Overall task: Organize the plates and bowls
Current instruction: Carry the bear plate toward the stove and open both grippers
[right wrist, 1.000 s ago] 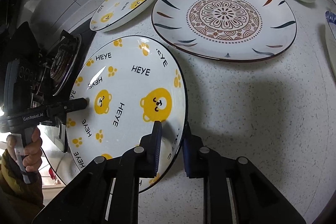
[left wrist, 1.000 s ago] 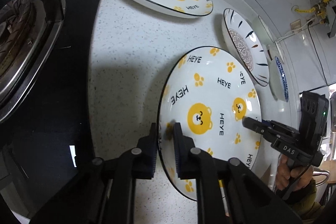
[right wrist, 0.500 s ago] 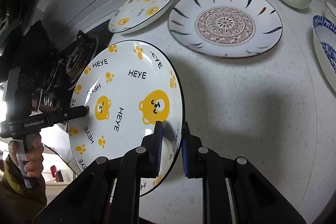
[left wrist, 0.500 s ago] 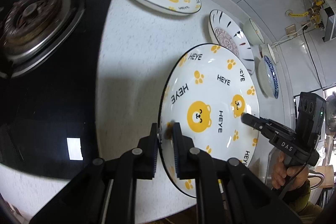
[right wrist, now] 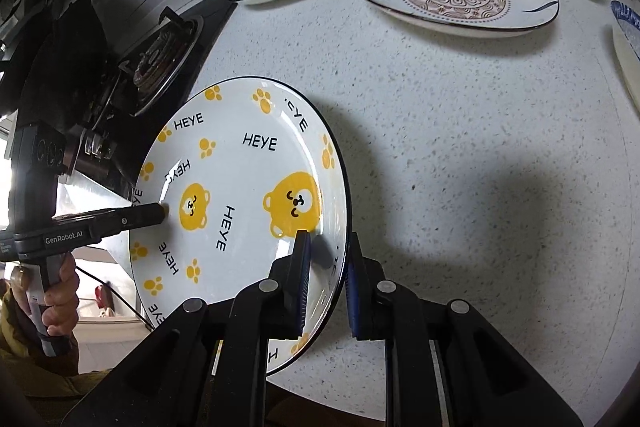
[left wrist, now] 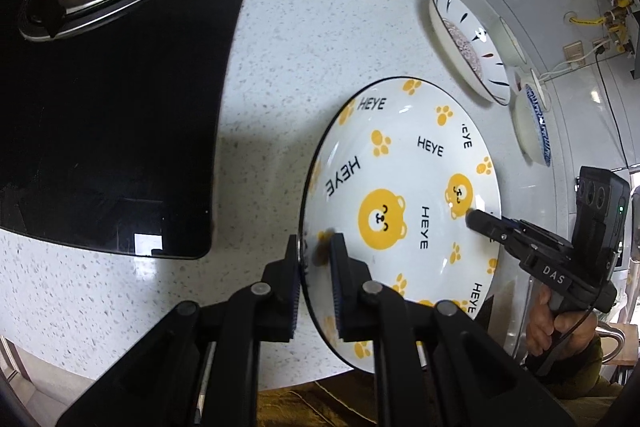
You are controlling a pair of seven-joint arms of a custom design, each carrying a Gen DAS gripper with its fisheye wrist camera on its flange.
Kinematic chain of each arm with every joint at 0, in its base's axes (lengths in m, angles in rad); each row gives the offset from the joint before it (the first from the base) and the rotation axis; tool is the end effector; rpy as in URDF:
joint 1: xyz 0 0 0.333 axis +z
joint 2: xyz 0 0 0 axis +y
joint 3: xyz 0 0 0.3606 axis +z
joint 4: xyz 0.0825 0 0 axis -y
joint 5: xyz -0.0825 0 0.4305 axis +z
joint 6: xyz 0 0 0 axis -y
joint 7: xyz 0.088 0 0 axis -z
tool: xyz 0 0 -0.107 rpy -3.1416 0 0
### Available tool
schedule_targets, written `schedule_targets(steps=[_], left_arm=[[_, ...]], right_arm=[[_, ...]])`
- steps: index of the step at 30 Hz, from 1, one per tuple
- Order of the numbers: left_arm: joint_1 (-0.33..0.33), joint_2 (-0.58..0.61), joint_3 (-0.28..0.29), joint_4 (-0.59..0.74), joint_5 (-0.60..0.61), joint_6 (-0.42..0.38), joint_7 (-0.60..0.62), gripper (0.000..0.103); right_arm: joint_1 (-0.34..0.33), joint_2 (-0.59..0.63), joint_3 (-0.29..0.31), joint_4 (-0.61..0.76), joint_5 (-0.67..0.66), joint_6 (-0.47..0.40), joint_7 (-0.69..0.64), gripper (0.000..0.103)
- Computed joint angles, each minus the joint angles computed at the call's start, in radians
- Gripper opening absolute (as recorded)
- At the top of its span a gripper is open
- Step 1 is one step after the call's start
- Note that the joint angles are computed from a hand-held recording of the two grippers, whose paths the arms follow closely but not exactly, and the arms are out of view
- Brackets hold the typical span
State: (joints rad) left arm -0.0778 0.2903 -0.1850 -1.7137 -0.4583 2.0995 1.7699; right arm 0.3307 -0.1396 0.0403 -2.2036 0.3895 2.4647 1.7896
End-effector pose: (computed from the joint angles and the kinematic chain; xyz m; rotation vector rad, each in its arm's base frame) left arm 0.6803 -0.1926 0.4597 1.7456 -2.2158 0.5495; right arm 0.5335 0.2077 0.5061 -1.7765 1.9694 0.1004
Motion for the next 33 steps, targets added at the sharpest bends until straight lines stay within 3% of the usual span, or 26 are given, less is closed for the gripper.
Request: schedule_targets(steps=[18, 22, 28, 31, 33], left_arm=[[-0.015, 0.003, 0.004, -0.005, 0.049, 0.047, -0.022, 0.017], [-0.017, -0.018, 0.011, -0.027, 0.071, 0.091, -0.039, 0.018], [-0.041, -0.075, 0.025, -0.065, 0.185, 0.211, -0.071, 0.019], [-0.036, -0.080, 0.021, -0.044, 0.183, 0.237, -0.071, 0.029], [-0.031, -0.070, 0.017, -0.015, 0.164, 0.233, -0.072, 0.037]], right_arm=[[-0.003, -0.010, 0.001, -0.017, -0.005, 0.026, -0.012, 0.015], [-0.009, -0.027, -0.009, -0.031, -0.007, 0.041, 0.001, 0.016], [-0.032, -0.067, -0.017, -0.054, -0.074, 0.081, 0.063, 0.029], [-0.048, -0.092, -0.032, -0.071, -0.105, 0.115, 0.101, 0.039], [-0.066, -0.105, -0.043, -0.080, -0.131, 0.148, 0.130, 0.051]])
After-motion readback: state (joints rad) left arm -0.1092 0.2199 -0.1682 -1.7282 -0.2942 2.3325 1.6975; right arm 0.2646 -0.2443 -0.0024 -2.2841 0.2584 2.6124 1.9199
